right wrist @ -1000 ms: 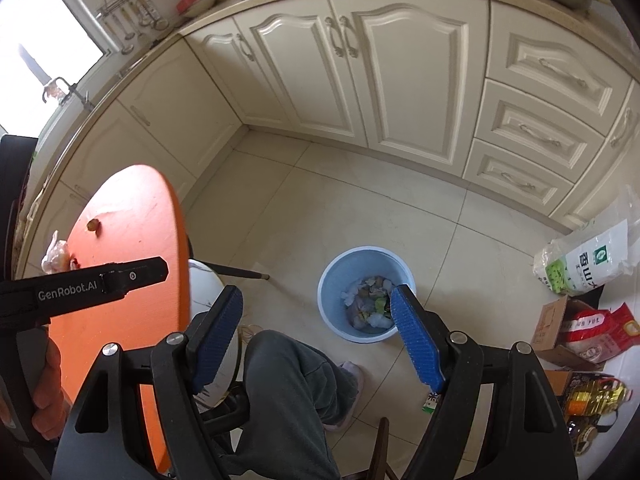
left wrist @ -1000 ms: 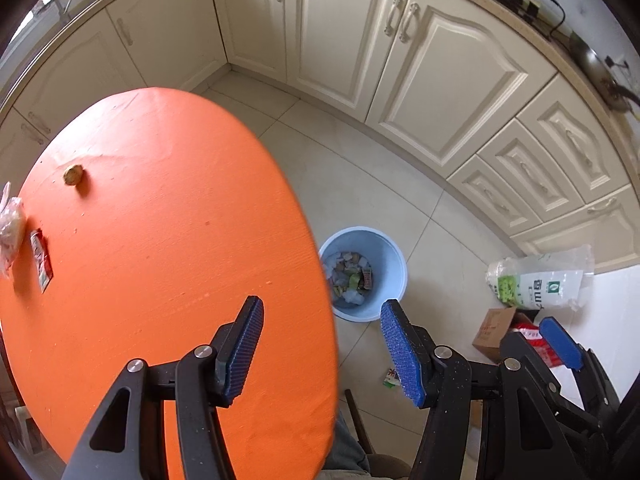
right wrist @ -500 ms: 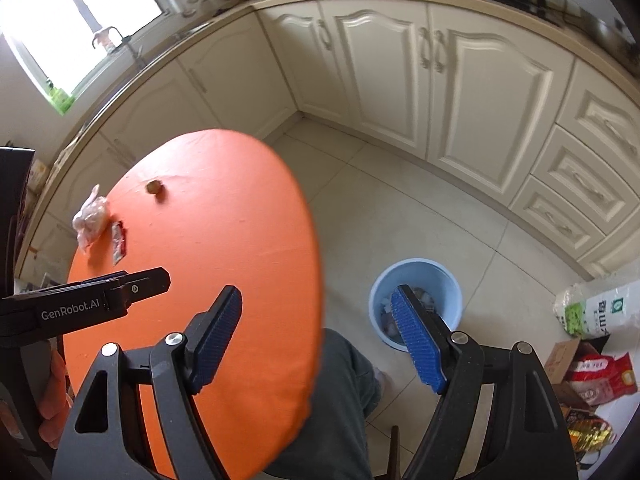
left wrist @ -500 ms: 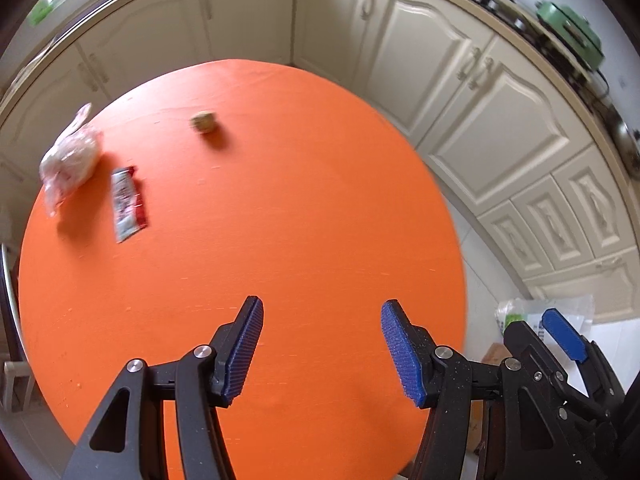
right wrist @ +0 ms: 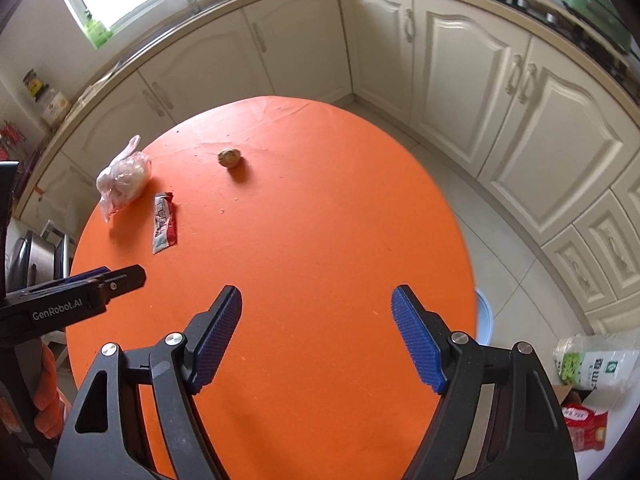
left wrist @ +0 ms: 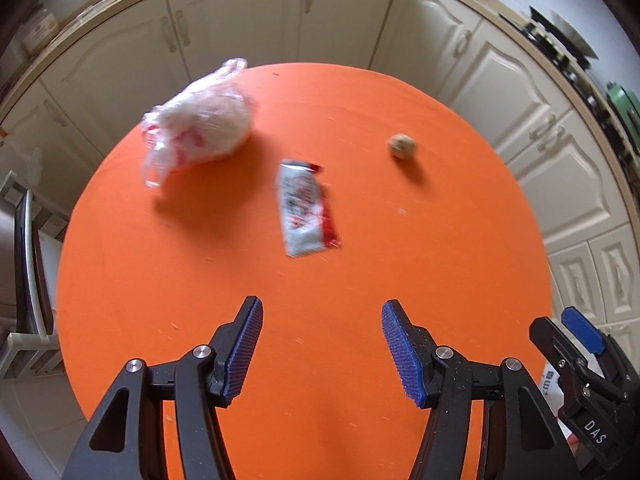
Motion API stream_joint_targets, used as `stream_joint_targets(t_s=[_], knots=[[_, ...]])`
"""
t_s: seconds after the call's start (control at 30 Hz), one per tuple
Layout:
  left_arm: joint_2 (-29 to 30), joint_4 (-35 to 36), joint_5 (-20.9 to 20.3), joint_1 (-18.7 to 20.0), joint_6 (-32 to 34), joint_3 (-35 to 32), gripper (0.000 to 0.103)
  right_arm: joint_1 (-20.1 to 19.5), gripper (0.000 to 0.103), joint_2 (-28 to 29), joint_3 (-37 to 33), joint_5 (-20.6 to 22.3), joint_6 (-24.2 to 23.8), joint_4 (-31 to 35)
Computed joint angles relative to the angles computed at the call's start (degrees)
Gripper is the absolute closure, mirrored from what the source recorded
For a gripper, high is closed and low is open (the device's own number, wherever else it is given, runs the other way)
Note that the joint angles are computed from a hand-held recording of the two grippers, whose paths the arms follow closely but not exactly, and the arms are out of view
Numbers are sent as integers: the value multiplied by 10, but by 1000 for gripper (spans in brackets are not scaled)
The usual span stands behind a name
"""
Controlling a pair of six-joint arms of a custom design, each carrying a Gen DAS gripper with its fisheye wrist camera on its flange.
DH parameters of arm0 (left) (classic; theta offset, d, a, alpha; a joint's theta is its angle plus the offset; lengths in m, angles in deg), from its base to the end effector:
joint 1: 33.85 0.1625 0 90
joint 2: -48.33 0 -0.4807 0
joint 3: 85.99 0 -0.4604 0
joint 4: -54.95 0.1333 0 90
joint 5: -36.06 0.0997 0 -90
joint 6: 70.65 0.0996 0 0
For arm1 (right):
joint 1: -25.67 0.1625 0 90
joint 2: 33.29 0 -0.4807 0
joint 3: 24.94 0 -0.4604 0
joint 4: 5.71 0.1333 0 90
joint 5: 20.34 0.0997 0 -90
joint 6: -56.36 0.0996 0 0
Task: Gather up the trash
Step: 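Grasp the white plastic bag with the left tool, then grasp the brown lump with the right tool while the left tool holds the white bag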
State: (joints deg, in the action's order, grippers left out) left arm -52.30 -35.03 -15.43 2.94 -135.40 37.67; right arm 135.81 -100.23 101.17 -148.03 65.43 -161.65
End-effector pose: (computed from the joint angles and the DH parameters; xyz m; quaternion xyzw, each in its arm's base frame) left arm -0.2004 -0.3937 0.3441 -0.0274 0.9270 -0.1797 0.3282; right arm 0.2513 -0.4750 0.1429 0.0721 -0.9422 0.1354 0.2979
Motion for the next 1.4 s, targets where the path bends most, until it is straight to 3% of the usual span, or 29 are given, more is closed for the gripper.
stream_joint_targets(t_s=[0.17,0.4,0.6,0.87,0.97,1.0,1.13,1.2,1.3,1.4], knots=[[-34,14,33,31,10,-14,45,-4,24,46,-39,7,-15,21],[-30,-36,65,107,62,-49,39,-16,24,93,-93,16,-22,49],[6,-152,45,185,172,-66,34,-25,24,135,-146,9,-39,58],[35,-274,15,253,277,-64,24,-38,24,190,-208,18,-47,84],[36,-313,19,261,316,-54,28,-41,24,204,-218,26,-47,86],[34,-323,19,264,324,-50,34,-42,24,209,-222,26,-47,90],[17,-313,31,255,292,-37,50,-41,24,216,-226,23,-53,97],[6,-290,49,240,272,-29,51,-41,24,214,-226,24,-57,93],[-11,-287,27,226,268,-21,52,-45,24,207,-225,25,-50,81],[-32,-269,32,209,260,-16,52,-46,24,202,-227,35,-51,71]])
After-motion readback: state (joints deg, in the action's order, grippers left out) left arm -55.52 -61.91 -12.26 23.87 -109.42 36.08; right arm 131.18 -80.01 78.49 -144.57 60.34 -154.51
